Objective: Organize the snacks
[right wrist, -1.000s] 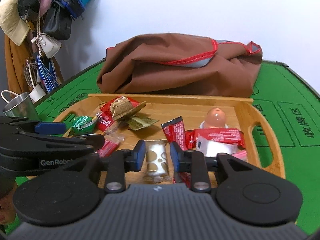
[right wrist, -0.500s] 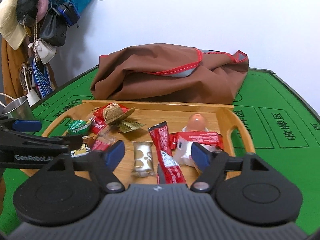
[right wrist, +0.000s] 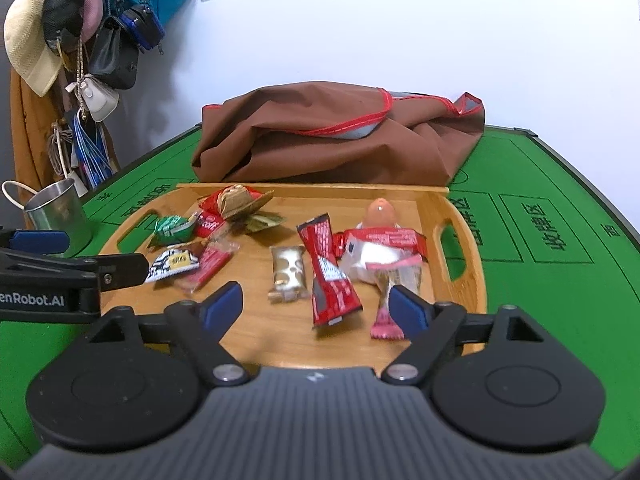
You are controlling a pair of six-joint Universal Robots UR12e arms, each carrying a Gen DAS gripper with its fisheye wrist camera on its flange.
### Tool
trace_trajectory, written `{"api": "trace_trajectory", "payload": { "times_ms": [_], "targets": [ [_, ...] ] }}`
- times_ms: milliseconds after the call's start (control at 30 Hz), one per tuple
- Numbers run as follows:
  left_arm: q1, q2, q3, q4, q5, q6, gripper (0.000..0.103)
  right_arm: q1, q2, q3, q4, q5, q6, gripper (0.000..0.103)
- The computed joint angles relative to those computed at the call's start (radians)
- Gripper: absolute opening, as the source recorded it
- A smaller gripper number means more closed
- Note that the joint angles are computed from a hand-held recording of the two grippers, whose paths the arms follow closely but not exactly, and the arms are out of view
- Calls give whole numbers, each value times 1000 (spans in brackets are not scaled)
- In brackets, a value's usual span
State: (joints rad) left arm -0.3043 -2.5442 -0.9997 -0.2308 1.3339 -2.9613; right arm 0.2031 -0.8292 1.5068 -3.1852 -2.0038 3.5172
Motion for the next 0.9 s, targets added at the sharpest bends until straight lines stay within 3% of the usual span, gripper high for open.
{"api": "trace_trajectory", "payload": {
  "times_ms": [367, 633, 900],
  "targets": [
    [6, 55, -138, 90, 26, -35, 103, 13, -34, 88, -38, -2, 68, 96],
    [11, 72, -187, 47, 6, -48, 103, 30, -45, 106, 39, -24, 93, 100],
    [3, 68, -195, 32, 37, -25, 103, 33, -47, 110, 99, -24, 140, 102]
  ]
}}
